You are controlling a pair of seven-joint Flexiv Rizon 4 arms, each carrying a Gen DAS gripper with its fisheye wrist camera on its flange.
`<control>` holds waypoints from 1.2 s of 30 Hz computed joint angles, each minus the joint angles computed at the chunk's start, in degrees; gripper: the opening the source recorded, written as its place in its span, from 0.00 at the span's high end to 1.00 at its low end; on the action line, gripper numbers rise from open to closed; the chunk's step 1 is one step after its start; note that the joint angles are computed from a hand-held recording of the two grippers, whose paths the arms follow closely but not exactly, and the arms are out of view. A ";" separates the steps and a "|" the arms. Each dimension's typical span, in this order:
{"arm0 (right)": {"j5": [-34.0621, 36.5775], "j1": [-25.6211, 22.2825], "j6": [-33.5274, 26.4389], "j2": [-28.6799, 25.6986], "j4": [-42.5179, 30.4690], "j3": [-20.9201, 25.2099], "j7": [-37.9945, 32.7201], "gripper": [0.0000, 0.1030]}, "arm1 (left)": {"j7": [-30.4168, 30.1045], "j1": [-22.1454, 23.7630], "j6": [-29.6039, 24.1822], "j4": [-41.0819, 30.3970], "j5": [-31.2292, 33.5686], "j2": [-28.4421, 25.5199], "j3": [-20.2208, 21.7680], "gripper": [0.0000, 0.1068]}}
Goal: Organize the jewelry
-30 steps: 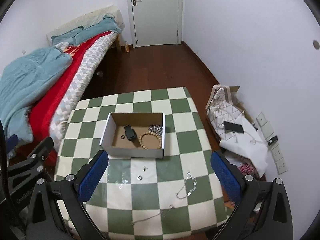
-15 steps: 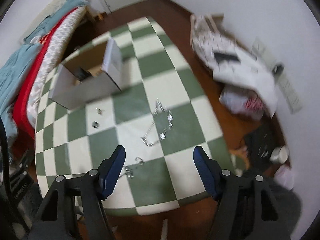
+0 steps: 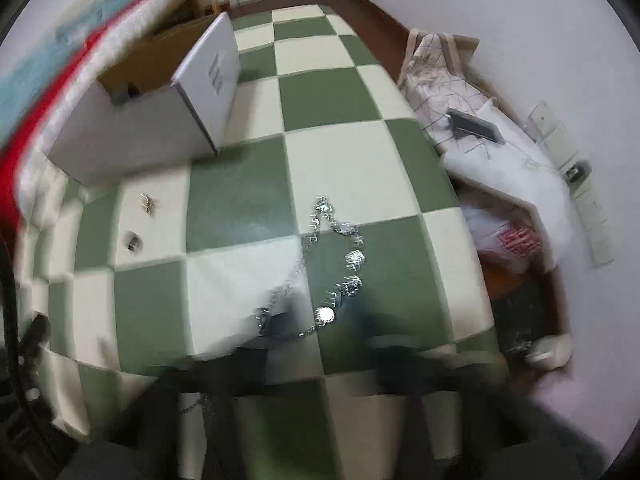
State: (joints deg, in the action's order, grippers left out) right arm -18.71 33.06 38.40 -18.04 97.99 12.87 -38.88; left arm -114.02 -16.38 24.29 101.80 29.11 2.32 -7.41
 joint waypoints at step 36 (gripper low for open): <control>11.07 -5.41 10.83 8.75 8.41 1.76 3.45 0.97 | 8.36 -1.11 5.80 1.15 -15.76 -2.95 2.96 1.00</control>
